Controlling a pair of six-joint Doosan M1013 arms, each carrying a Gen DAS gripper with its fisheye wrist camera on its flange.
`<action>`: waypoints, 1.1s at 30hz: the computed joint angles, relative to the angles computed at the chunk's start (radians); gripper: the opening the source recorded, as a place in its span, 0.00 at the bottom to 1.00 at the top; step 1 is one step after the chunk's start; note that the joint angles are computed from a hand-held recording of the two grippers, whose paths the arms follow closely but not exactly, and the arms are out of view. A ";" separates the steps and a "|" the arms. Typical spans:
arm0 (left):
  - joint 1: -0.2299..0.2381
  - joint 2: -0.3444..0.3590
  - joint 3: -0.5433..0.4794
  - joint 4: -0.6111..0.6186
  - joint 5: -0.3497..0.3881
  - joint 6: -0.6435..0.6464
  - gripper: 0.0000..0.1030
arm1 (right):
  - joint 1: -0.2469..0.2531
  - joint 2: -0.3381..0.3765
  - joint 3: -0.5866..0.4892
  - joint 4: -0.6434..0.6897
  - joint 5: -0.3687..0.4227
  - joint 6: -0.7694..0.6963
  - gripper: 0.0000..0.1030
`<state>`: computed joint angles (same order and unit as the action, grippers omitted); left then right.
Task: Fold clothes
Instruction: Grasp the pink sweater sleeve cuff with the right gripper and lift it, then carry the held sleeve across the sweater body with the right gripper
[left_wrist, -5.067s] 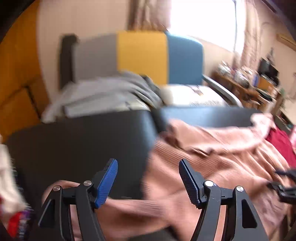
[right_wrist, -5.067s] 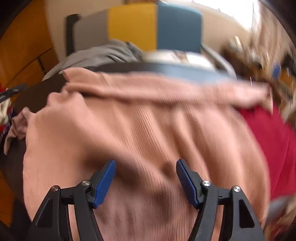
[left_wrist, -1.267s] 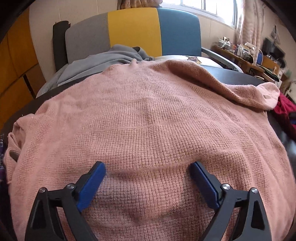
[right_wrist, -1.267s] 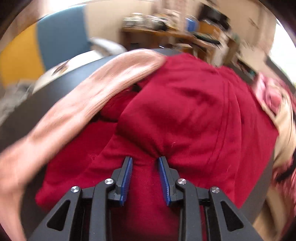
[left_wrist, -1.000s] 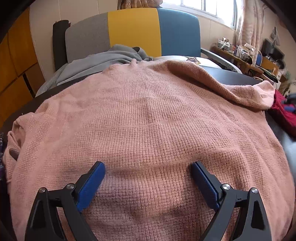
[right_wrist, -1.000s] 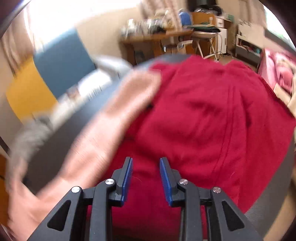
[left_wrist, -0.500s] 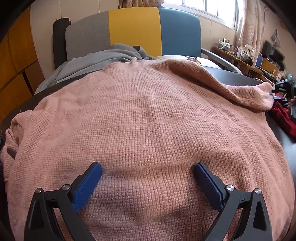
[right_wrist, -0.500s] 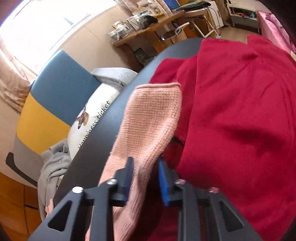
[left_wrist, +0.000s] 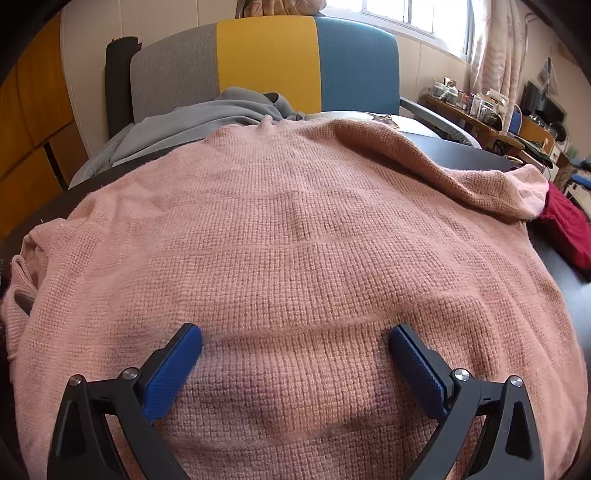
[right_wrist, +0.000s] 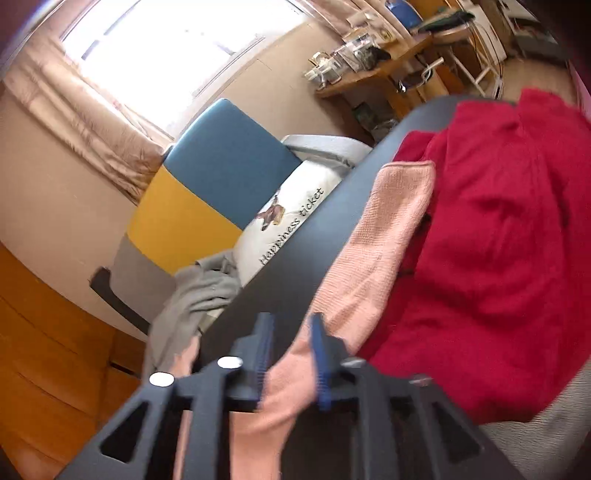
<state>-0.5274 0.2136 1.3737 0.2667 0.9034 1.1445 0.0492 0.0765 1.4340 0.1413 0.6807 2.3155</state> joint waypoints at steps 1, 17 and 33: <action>0.000 -0.003 0.004 0.001 -0.003 0.000 1.00 | 0.005 0.006 -0.017 -0.059 0.042 0.037 0.26; 0.004 -0.003 0.008 -0.013 -0.016 0.004 1.00 | -0.091 0.137 -0.070 -0.145 0.055 0.246 0.27; 0.006 -0.003 0.011 -0.013 -0.022 0.002 1.00 | -0.061 0.122 -0.066 -0.220 0.025 0.270 0.04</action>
